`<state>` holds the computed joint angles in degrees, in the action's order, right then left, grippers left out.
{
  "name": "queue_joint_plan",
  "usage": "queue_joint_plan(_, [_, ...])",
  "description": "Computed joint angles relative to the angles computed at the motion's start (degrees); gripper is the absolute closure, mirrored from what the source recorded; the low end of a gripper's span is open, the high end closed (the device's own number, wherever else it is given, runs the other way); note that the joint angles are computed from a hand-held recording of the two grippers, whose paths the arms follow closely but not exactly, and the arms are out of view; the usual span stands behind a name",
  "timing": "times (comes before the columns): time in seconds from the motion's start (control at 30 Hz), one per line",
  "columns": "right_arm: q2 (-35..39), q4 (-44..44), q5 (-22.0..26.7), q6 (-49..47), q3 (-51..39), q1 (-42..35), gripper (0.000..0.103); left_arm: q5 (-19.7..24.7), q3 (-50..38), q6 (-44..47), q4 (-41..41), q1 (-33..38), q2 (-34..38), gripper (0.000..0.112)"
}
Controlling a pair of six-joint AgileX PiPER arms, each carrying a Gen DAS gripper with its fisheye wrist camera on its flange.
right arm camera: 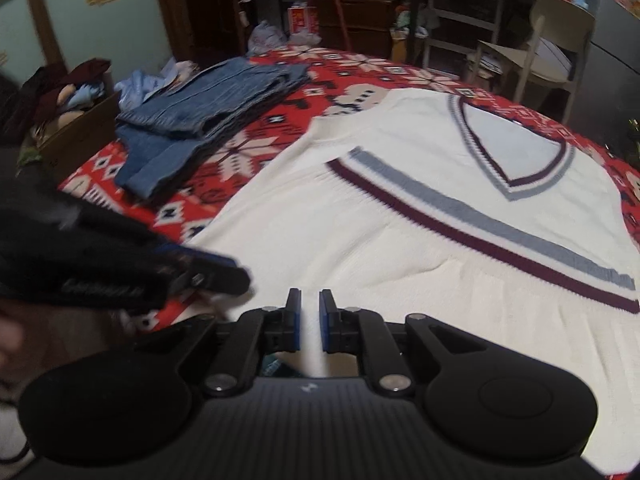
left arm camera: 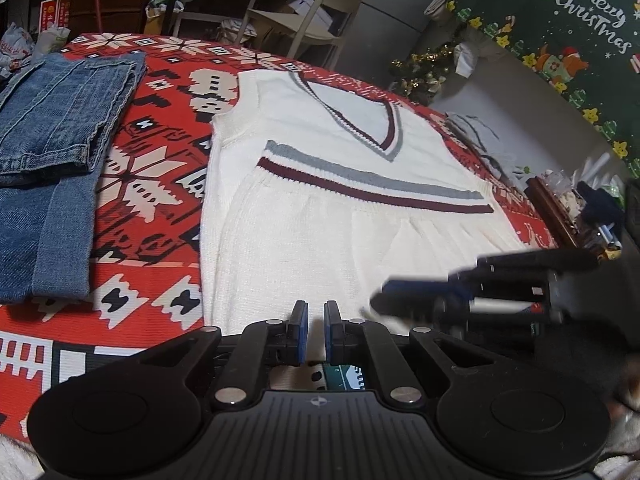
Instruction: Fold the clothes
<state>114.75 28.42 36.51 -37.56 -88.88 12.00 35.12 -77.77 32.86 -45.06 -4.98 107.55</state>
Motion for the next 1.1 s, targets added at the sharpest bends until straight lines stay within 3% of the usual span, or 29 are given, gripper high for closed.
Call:
queue_joint_plan(0.1, [1.6, -0.8, 2.1, 2.4, -2.0, -0.9, 0.093, 0.6, -0.3, 0.6, -0.7, 0.0, 0.3, 0.106])
queue_joint_plan(0.3, [-3.6, -0.9, -2.3, -1.3, 7.1, 0.9, 0.093, 2.1, -0.7, 2.8, -2.7, 0.0, 0.8, 0.106])
queue_joint_plan(0.5, [-0.7, -7.7, -4.5, 7.4, 1.3, -0.1, 0.093, 3.3, -2.0, 3.5, -2.4, -0.8, 2.0, 0.106])
queue_joint_plan(0.6, [5.0, -11.6, -2.8, 13.8, -6.9, -1.2, 0.093, 3.8, -2.5, 4.0, -3.0, -0.5, 2.5, 0.106])
queue_joint_plan(0.7, [6.6, -12.3, -2.9, 14.4, -9.0, -1.1, 0.093, 4.0, -2.8, 3.9, -3.1, -0.4, 2.8, 0.106])
queue_joint_plan(1.1, [-6.2, -7.7, -6.1, 3.0, 10.5, 1.0, 0.092, 3.5, -2.6, 4.1, -3.1, -0.6, 2.7, 0.106])
